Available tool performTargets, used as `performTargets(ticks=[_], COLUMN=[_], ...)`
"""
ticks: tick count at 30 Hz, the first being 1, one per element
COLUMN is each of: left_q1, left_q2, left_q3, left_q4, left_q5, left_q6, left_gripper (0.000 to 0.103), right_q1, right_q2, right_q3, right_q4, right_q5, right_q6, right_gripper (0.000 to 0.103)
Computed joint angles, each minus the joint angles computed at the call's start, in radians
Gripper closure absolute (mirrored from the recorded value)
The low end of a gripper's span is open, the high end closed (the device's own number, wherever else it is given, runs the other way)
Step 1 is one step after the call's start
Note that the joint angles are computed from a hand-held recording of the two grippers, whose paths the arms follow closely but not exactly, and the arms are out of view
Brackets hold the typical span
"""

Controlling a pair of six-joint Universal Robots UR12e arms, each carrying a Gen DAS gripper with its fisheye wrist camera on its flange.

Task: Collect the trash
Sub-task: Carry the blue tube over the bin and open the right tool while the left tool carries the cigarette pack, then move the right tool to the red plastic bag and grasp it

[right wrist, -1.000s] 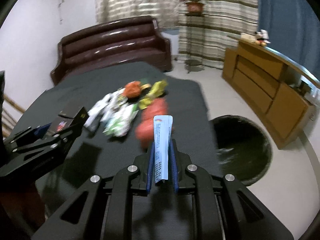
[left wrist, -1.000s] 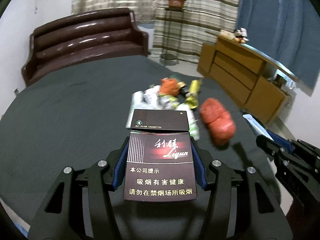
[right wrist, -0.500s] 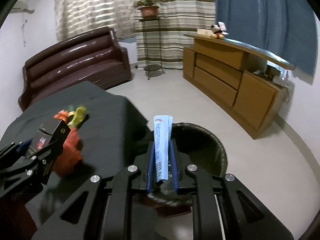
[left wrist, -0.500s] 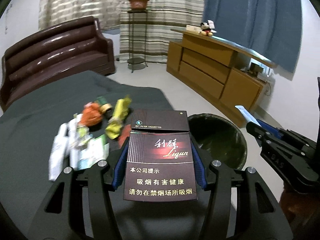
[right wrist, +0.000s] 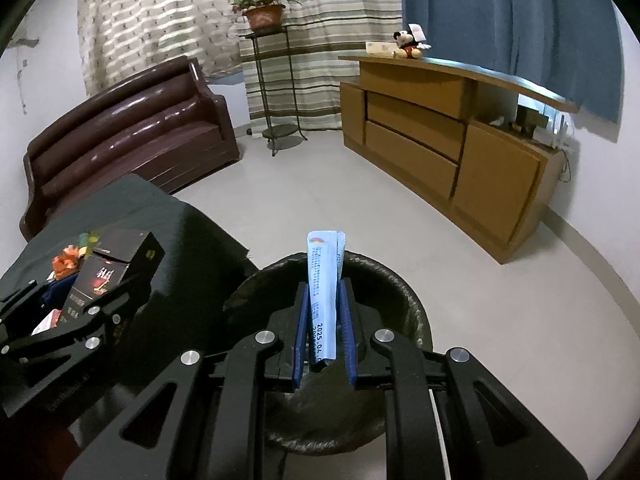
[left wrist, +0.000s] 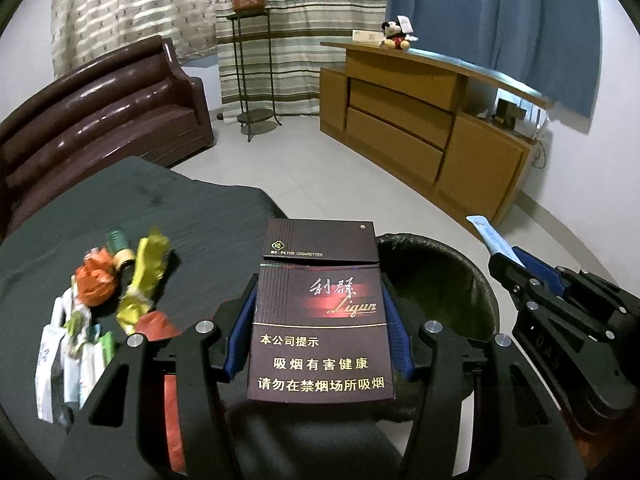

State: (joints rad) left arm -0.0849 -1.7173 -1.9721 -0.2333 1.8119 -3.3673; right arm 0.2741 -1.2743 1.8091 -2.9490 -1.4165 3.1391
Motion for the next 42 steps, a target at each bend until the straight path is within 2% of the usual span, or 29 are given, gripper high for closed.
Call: performTargets(ticks=[13,16,19,21,24,32,42], left_q1=[-0.012,-0.017,-0.019,-0.020,-0.019,-0.013,0.011], left_q2=[-0.056,-0.065,-0.068,-0.071,-0.070,-0.045,0.040], left_q3=[0.059,0.067,0.070,0.074,0.073,0.055,-0.014], left_q4=[-0.073,-0.075,-0.070,-0.071,-0.069,-0.053,-0.033], left_q5=[0.030,0.043,0.049,0.054,0.056,0.062,0.081], left_q6=[0.014,0.016,0.011,0.009,0.004,0.001,-0.017], left_gripper=[0.048,0.040,0.034,0.030,0.028,0.024,0.024], right_q1=[-0.013,-0.014,-0.017,-0.018,-0.018,-0.015,0.008], right_q2=[0.029,0.032,0.033,0.033,0.032,0.023,-0.002], right_q3=[-0.025,-0.029,-0.030,-0.030,-0.029,-0.028,-0.020], right_q4=[0.026,0.031,0.041,0.042,0.036,0.036,0.036], right_q5=[0.016,0.018,0.027,0.026,0.020,0.014,0.029], right_q6=[0.019,0.026,0.032,0.034,0.040,0.047,0.029], right_gripper=[0.087,0.087,0.083,0.075,0.070,0.066,0.061])
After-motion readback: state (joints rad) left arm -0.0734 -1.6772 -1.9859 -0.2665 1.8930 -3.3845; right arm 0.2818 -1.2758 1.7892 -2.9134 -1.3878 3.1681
